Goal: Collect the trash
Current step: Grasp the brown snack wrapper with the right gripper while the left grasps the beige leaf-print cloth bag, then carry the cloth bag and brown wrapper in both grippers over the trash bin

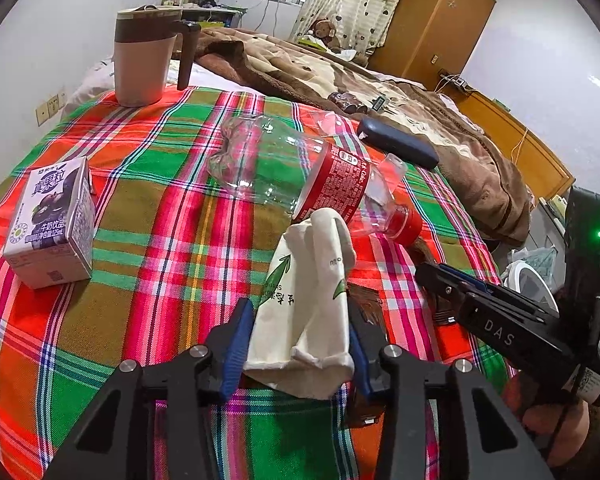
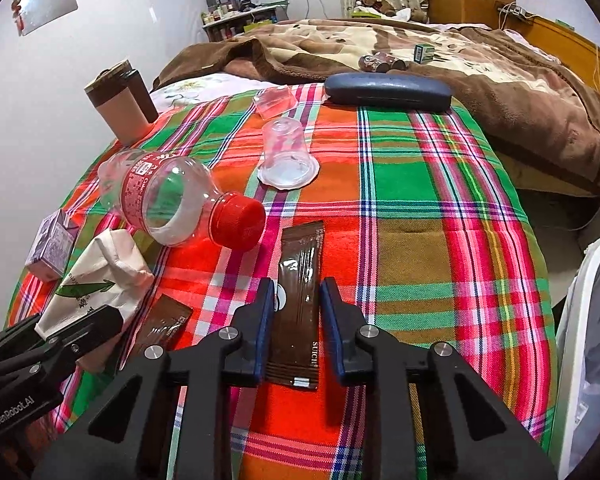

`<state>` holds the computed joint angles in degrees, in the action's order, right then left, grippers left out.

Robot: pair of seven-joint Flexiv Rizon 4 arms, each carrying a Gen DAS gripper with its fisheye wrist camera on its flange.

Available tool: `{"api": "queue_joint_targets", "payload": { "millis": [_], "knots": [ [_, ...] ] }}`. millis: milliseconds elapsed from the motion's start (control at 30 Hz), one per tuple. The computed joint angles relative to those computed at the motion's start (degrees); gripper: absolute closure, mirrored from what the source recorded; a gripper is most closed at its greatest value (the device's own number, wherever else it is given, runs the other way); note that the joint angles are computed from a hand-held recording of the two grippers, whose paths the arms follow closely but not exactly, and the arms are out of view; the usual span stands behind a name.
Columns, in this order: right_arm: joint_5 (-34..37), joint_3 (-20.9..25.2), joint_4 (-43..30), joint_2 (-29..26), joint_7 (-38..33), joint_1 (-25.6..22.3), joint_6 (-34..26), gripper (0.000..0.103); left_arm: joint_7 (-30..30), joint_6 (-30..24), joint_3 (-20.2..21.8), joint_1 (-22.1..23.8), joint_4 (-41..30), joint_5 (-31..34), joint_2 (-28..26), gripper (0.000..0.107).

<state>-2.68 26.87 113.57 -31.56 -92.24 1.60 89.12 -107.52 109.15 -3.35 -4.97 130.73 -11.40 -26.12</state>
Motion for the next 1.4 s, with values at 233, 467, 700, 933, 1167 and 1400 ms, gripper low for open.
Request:
{"api": "queue_joint_targets", "payload": {
  "millis": [233, 467, 700, 933, 1167, 1400],
  "knots": [
    [0.14, 0.88, 0.05, -0.14, -0.78, -0.70, 0.07, 0.082, 0.47, 0.03, 1.77, -1.97, -0.06, -1.11, 0.19, 0.065],
    [1.75, 4.14, 0.10, -0.35, -2.25, -3.77, -0.21, 0.082, 2.23, -0.22, 5.76, -7.01, 0.11, -4.19, 0.81, 0.070],
    [3.56, 7.68, 0.70, -0.07, -4.20, -7.10, 0.38, 0.082, 4.48, 0.79, 9.03, -12.29, 0.88, -8.77, 1.46, 0.072],
    [4.86, 10.94, 1.46, 0.43, -5.62, -10.50, 1.24, 0.082, 8.09, 2.49, 11.88, -18.04, 1.62, -14.87, 1.73, 0.075],
    [5.50, 15.12, 2.44, 0.67, -6.83, -15.20, 2.25, 0.083, 12.23, 4.88, 11.63, -20.94, 2.41, -20.34, 2.69, 0.075],
    [4.84, 18.49, 3.80, 1.17, -7.25, -19.71, 3.37, 0.083, 17.67, 6.37, 10.65, -24.11, 1.82, -26.23, 3.39, 0.075]
  ]
}}
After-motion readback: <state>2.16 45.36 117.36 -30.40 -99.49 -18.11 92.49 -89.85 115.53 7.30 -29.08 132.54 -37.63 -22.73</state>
